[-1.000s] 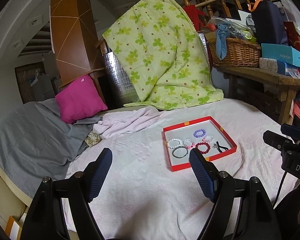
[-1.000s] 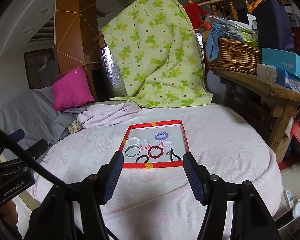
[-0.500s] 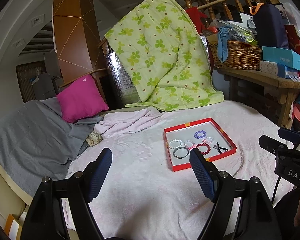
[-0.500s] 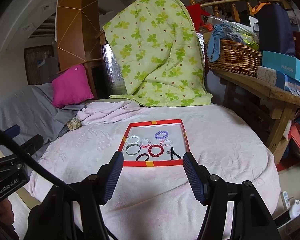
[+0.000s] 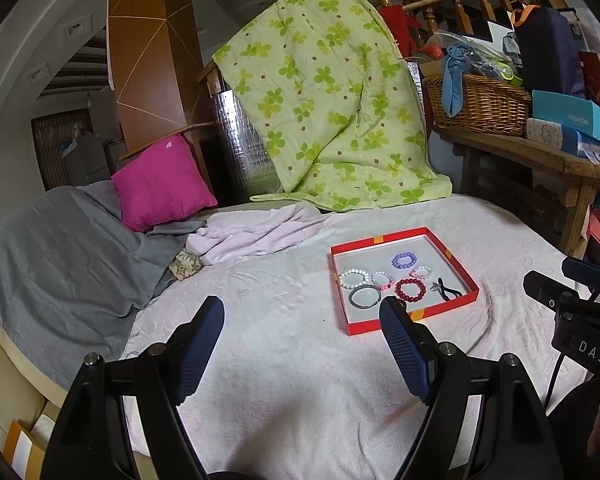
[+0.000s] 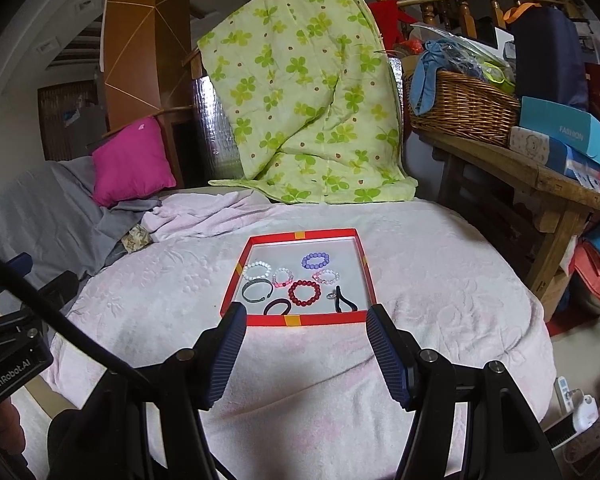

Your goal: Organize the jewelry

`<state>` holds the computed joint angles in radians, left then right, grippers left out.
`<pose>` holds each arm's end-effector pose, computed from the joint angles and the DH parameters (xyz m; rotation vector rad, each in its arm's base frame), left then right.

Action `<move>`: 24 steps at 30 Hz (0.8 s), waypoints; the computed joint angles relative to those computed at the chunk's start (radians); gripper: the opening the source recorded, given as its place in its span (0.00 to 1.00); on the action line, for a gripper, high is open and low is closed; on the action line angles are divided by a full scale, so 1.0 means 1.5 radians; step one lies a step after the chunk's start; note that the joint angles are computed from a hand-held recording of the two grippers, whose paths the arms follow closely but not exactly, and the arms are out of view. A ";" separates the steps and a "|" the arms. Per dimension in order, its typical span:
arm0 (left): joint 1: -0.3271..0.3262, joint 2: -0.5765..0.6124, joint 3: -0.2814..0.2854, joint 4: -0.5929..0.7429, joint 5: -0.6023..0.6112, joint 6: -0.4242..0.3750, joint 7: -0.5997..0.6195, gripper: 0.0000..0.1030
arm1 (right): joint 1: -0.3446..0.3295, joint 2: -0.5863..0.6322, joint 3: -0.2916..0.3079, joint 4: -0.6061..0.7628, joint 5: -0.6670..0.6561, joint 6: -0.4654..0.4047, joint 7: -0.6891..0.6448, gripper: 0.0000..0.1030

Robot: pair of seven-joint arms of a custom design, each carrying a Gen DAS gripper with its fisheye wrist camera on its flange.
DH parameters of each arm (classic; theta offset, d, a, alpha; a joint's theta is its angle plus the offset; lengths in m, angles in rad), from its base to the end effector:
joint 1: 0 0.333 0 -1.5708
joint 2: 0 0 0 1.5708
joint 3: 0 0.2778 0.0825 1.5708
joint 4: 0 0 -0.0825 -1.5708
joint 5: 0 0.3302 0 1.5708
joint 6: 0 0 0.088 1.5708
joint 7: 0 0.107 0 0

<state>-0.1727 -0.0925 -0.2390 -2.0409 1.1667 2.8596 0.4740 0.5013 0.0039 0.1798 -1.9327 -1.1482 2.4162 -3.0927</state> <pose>0.4554 -0.2582 0.5428 -1.2653 1.7587 -0.8889 0.4303 0.3425 0.5179 -1.4208 1.7633 -0.8970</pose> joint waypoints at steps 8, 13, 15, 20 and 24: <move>-0.002 0.015 0.003 0.009 -0.005 0.011 -0.001 0.78 | 0.008 0.014 0.000 0.019 0.014 -0.026 -0.017 0.64; -0.003 0.028 0.009 0.015 -0.020 0.031 0.011 0.78 | 0.013 0.022 -0.002 0.033 0.024 -0.046 -0.026 0.64; -0.002 0.031 0.012 0.015 -0.026 0.038 0.016 0.78 | 0.016 0.027 -0.002 0.041 0.028 -0.057 -0.030 0.64; 0.003 0.036 0.020 0.016 -0.038 0.060 0.019 0.78 | 0.025 0.045 -0.004 0.069 0.034 -0.079 -0.048 0.64; 0.010 0.033 0.025 0.008 -0.043 0.078 0.018 0.78 | 0.036 0.063 -0.006 0.095 0.038 -0.094 -0.061 0.65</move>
<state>-0.1582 -0.0434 -0.2019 -2.0285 1.1023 2.9764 0.5011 0.5556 0.0978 0.1704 -1.7897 -1.0914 2.2746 -3.1836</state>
